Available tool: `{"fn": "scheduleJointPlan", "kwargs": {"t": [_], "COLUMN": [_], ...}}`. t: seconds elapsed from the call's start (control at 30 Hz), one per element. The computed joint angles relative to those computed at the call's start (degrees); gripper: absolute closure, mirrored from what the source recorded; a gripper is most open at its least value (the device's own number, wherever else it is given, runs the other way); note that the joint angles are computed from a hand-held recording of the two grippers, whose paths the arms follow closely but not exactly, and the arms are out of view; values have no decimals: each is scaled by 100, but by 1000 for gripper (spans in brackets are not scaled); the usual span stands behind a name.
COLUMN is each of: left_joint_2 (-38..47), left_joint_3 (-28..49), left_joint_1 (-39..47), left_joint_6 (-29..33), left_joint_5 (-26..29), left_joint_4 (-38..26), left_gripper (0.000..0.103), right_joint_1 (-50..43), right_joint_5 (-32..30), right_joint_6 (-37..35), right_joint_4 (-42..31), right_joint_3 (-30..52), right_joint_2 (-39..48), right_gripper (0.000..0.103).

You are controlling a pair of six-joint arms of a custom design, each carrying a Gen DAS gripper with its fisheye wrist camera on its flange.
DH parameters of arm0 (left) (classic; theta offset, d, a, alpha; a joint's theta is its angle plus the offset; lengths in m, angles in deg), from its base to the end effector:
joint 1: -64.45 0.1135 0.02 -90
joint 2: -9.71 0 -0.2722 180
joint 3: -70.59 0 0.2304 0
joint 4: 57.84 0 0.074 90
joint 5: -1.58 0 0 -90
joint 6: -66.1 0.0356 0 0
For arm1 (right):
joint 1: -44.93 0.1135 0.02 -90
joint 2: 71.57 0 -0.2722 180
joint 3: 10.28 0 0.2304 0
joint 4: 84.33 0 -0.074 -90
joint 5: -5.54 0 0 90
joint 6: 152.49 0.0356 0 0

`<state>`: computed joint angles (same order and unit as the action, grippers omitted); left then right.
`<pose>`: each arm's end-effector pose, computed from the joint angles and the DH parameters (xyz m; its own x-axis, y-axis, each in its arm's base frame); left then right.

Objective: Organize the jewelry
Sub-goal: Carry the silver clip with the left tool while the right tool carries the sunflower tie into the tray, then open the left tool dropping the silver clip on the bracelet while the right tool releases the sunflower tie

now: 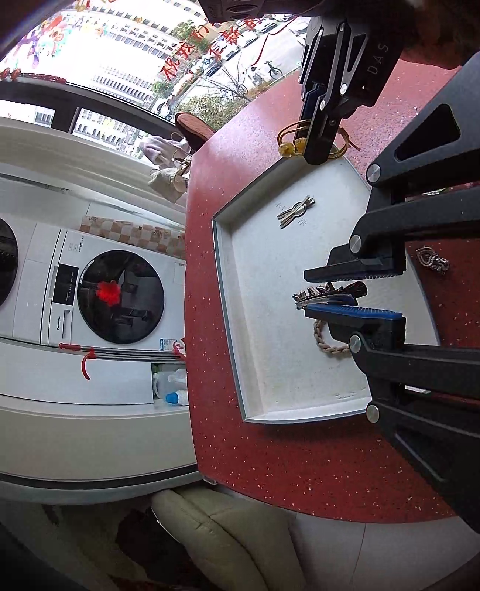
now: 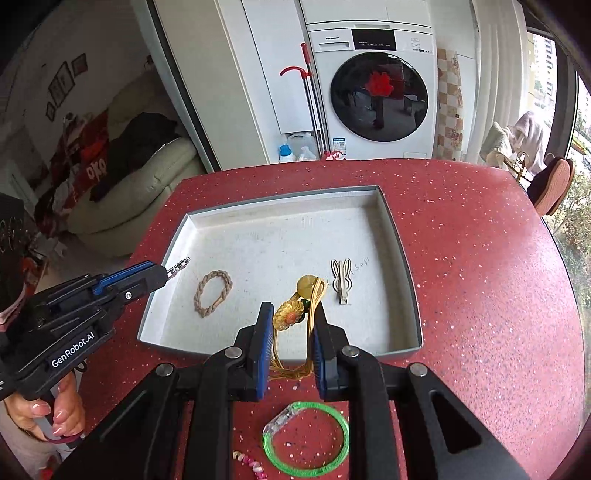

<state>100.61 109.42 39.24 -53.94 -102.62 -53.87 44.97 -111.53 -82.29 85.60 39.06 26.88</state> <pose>0.2194 -0.0936 0.1232 -0.7155 -0.1996 -0.6695 -0.1080 0.9784 -0.1763 0.2650 0.0164 0.1178 -0.7288 -0.3021 -0.6144 -0.5109 0.8375 0.1942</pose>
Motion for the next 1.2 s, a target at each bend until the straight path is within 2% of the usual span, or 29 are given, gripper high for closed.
{"fn": "scheduleJointPlan", "kwargs": {"t": [0.37, 0.6, 0.9, 0.93, 1.0, 1.03, 1.07, 1.2], "left_joint_2": [1917, 2341, 2583, 2573, 2544, 2522, 2500, 2320], "left_joint_3": [1037, 1312, 1603, 1612, 1604, 1598, 1592, 1434], "left_joint_1": [559, 439, 181, 198, 227, 243, 242, 269], "left_joint_6": [147, 128, 242, 223, 156, 138, 122, 69], "left_joint_5": [68, -117, -564, -533, -468, -453, -459, -361], "left_joint_4": [252, 139, -208, -227, -237, -248, -259, -161], "left_gripper": [73, 72, 72, 72, 72, 72, 72, 72], "right_joint_1": [650, 665, 747, 763, 782, 765, 732, 457], "right_joint_5": [455, 716, 1015, 1030, 1027, 989, 933, 369], "right_joint_6": [650, 675, 666, 643, 642, 657, 683, 799], "right_joint_4": [316, 512, 705, 673, 570, 542, 545, 431], "right_joint_3": [1310, 1553, 1491, 1498, 1552, 1557, 1538, 1496], "right_joint_2": [1662, 2235, 2457, 2443, 2435, 2430, 2409, 2248], "right_gripper": [82, 82, 80, 78, 63, 51, 46, 43]}}
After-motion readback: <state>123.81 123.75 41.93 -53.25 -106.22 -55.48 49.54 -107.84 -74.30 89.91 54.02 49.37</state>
